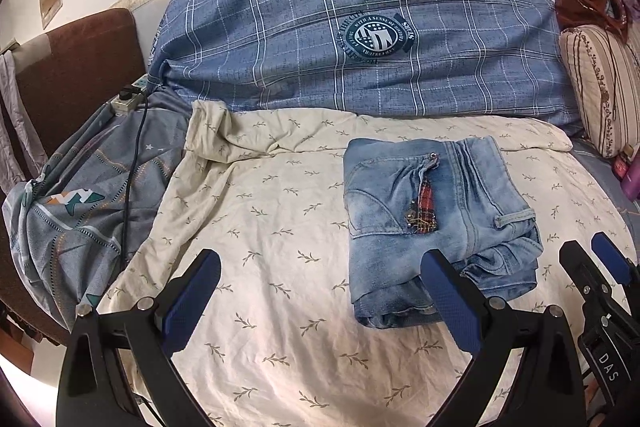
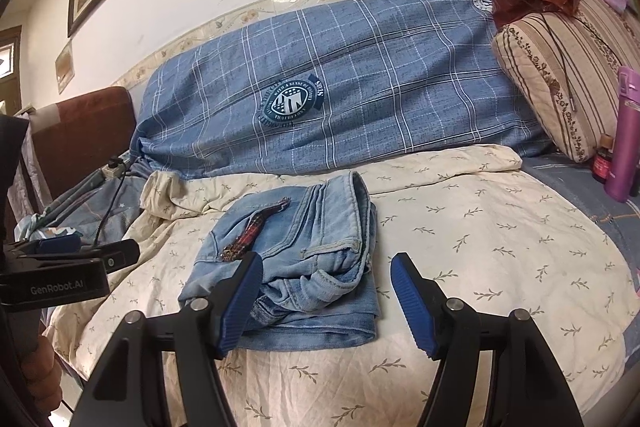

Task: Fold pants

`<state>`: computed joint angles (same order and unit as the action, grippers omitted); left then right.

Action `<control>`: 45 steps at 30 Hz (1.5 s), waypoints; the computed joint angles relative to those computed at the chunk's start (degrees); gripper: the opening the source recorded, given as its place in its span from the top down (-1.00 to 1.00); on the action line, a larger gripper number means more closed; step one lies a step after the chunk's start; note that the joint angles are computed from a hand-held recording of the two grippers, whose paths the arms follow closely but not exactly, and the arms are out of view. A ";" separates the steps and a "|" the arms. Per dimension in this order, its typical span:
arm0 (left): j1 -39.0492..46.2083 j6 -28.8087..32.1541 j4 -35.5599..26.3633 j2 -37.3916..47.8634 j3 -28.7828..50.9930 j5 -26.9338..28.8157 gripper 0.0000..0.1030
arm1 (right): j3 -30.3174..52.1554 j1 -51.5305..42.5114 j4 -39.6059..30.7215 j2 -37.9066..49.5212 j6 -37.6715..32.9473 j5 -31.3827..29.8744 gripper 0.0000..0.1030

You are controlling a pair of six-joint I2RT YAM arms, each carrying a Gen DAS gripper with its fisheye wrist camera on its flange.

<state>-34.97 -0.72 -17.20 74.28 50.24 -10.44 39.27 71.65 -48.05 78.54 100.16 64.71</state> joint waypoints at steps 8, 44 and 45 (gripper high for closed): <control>2.36 0.40 -0.02 1.12 0.14 2.17 -0.94 | -0.79 -0.92 3.59 -0.43 -2.97 -1.06 -0.36; 11.61 3.55 1.84 1.47 -0.68 8.37 -0.94 | 4.96 -2.41 14.86 8.16 -17.83 -2.59 -0.36; 11.59 3.63 1.70 1.26 -0.67 8.53 -0.94 | 5.14 -2.34 14.87 8.41 -18.21 -2.52 -0.36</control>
<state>-23.38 2.90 -15.51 75.54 49.57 -1.91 44.41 69.31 -33.18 86.95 81.94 62.19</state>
